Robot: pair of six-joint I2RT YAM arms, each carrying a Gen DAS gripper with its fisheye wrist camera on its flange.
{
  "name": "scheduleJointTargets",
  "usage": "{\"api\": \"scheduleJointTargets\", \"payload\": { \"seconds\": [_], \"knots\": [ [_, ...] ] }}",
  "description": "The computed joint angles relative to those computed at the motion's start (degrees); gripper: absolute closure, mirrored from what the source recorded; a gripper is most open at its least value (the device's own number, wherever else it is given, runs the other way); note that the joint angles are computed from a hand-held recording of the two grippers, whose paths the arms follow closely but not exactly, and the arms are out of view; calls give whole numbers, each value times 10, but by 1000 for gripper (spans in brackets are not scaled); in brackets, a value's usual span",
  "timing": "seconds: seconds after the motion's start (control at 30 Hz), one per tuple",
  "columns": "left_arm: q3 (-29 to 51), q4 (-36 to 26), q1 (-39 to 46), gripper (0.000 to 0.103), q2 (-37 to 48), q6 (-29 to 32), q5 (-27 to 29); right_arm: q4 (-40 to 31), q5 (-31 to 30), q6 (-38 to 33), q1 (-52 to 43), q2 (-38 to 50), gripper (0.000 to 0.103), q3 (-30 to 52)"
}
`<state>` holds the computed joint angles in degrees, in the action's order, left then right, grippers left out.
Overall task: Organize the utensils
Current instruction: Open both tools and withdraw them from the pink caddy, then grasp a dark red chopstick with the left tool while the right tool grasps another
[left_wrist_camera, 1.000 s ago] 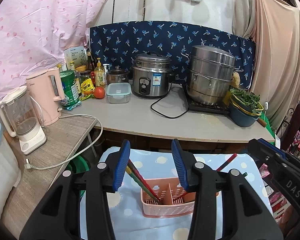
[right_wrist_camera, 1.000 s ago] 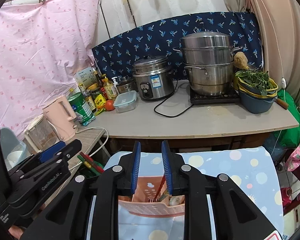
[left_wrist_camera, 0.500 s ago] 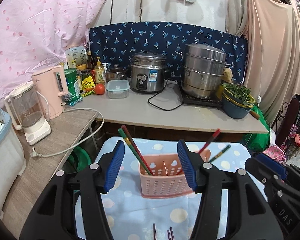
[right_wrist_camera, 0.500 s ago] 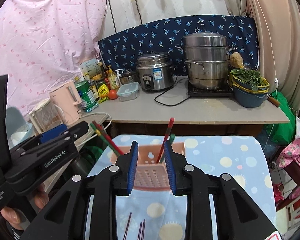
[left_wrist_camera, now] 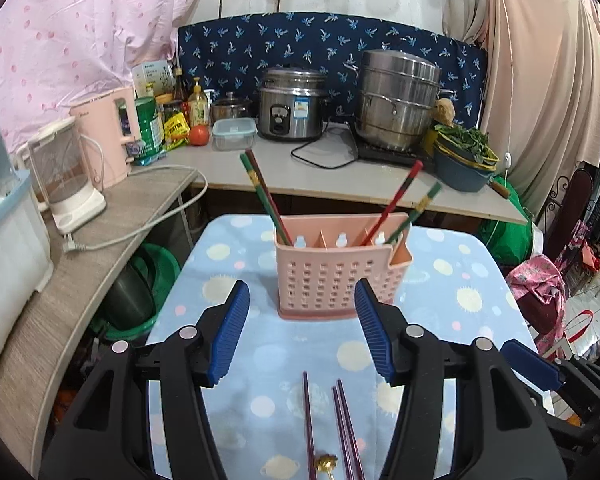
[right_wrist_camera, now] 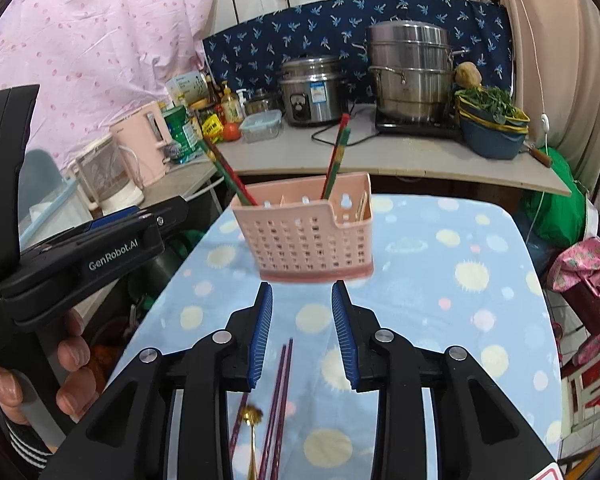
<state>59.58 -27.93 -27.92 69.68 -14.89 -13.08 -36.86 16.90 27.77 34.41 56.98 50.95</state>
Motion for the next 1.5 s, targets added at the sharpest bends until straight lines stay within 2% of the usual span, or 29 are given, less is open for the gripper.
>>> {"api": "scheduleJointTargets", "payload": {
  "seconds": [0.13,0.37,0.47,0.57,0.8,1.13,1.37,1.5],
  "knots": [
    [-50,-1,-12,45,-31,-9,5,-17,19,38,37,-25,72,-39],
    [-155,-1,-28,45,-90,-17,0,-31,16,110,89,-50,72,-120],
    [-195,0,-19,45,-110,-23,19,-27,17,140,115,-53,72,-152],
    [-235,-1,-24,45,-130,-29,19,-28,34,176,152,-52,72,-179],
    [-304,-8,-36,45,-164,-41,25,-14,23,233,202,-45,72,-222],
    [-361,-7,-73,45,-170,-65,32,27,11,286,273,20,72,-242],
    [-376,-5,-77,45,-170,-70,42,45,7,289,286,51,72,-243],
    [-380,-3,-87,45,-165,-77,45,41,18,290,293,63,76,-239]
  ]
}}
